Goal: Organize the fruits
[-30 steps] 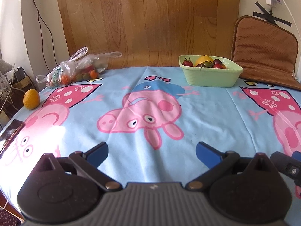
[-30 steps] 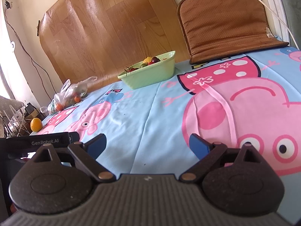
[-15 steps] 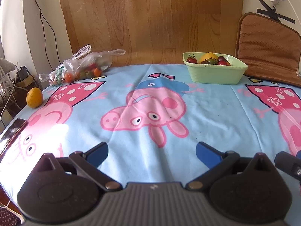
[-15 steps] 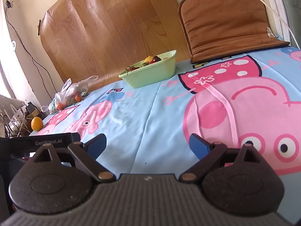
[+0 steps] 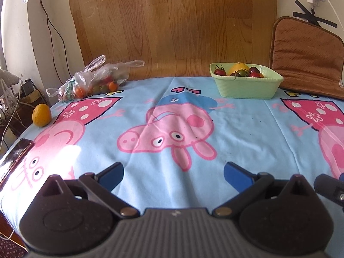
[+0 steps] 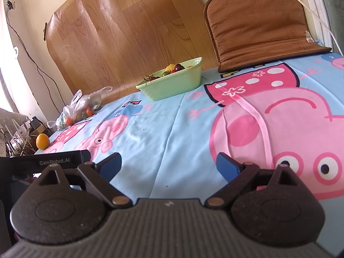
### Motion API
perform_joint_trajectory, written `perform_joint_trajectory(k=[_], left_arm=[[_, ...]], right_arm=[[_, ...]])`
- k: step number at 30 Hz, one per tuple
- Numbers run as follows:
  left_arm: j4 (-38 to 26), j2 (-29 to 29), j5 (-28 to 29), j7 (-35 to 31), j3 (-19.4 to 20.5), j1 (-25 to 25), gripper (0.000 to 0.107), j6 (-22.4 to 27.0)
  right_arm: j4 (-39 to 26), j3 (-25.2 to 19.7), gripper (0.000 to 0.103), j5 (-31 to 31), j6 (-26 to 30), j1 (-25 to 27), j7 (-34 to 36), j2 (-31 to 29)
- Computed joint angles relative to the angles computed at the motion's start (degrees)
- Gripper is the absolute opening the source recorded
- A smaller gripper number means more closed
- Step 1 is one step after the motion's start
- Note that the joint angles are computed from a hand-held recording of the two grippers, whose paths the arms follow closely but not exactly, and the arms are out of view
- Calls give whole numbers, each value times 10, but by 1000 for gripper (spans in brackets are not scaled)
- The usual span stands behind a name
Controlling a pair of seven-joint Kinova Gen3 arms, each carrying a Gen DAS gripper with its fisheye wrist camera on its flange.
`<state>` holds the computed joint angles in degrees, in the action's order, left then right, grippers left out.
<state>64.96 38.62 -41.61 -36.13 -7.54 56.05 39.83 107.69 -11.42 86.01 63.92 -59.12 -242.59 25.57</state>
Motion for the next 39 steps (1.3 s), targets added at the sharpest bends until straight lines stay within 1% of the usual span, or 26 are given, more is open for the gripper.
perform_joint_trajectory(k=[12, 17, 24, 30, 34, 39], left_arm=[[6, -1, -18, 11, -7, 9, 103, -4], [20, -2, -58, 51, -32, 31, 103, -10], [18, 1, -73, 53, -20, 26, 103, -5], [10, 4, -64, 36, -7, 17, 103, 1], [0, 7, -47, 13, 3, 10, 103, 7], [-9, 11, -32, -2, 2, 8, 103, 13]], right_arm=[[4, -2, 96, 6, -7, 5, 1, -4], [2, -2, 96, 8, -12, 7, 10, -3], [3, -2, 96, 8, -13, 8, 7, -3], [8, -3, 96, 12, -17, 11, 2, -5], [12, -3, 96, 17, -18, 13, -4, -5], [16, -5, 96, 20, -17, 14, -12, -6]])
